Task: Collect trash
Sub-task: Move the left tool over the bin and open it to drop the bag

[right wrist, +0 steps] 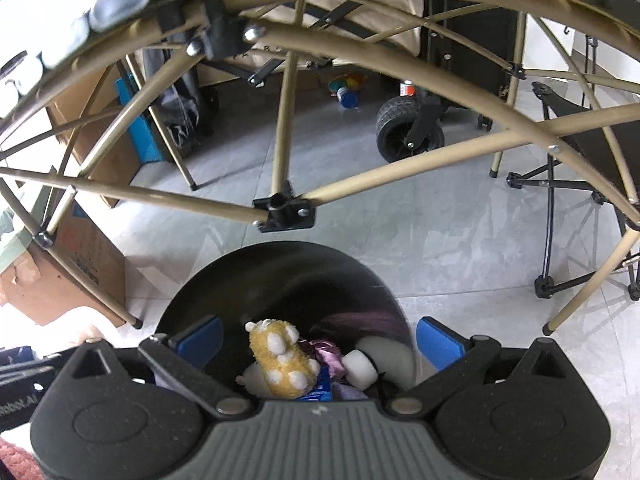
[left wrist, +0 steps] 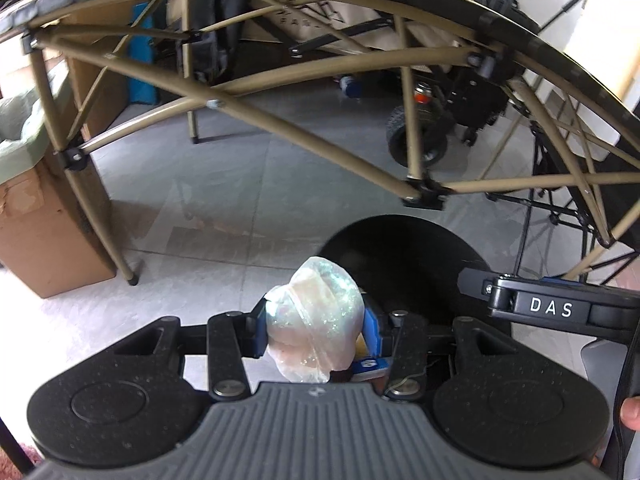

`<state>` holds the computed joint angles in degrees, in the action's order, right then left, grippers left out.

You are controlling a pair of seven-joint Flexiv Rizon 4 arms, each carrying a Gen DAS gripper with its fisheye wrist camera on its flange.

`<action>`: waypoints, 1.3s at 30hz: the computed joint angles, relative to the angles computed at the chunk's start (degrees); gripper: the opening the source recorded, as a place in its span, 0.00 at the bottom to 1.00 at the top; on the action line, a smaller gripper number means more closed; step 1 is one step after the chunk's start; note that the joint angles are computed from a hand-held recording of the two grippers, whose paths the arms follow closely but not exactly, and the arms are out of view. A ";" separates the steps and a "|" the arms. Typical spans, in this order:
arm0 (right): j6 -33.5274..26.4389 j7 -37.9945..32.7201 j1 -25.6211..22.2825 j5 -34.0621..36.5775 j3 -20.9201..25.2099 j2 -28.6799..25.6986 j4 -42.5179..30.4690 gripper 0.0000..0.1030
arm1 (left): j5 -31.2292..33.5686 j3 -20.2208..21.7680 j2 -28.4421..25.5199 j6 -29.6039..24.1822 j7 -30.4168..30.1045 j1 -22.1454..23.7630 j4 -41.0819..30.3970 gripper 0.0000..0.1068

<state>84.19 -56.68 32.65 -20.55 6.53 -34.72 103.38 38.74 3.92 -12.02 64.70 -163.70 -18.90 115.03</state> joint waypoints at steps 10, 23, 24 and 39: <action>2.88 1.91 -1.68 1.18 -2.40 2.68 3.48 1.00 | -3.24 -1.03 -5.73 -0.91 5.25 -2.79 -6.44 0.42; 4.00 4.29 -3.93 1.52 -4.32 3.91 5.69 1.00 | -11.10 0.36 -12.15 -1.97 12.91 -5.90 -11.89 0.42; 3.96 4.33 -4.07 1.51 -4.29 3.83 5.65 1.00 | -11.69 0.47 -12.52 -2.08 13.31 -6.06 -12.16 0.42; 3.76 4.78 -4.43 1.31 -4.19 3.45 5.52 1.00 | -17.06 1.61 -14.96 -3.85 16.90 -7.57 -13.94 0.95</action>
<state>87.95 -51.90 28.22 -19.23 2.35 -31.26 108.90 21.68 5.53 -26.98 60.84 -146.80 -26.47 101.09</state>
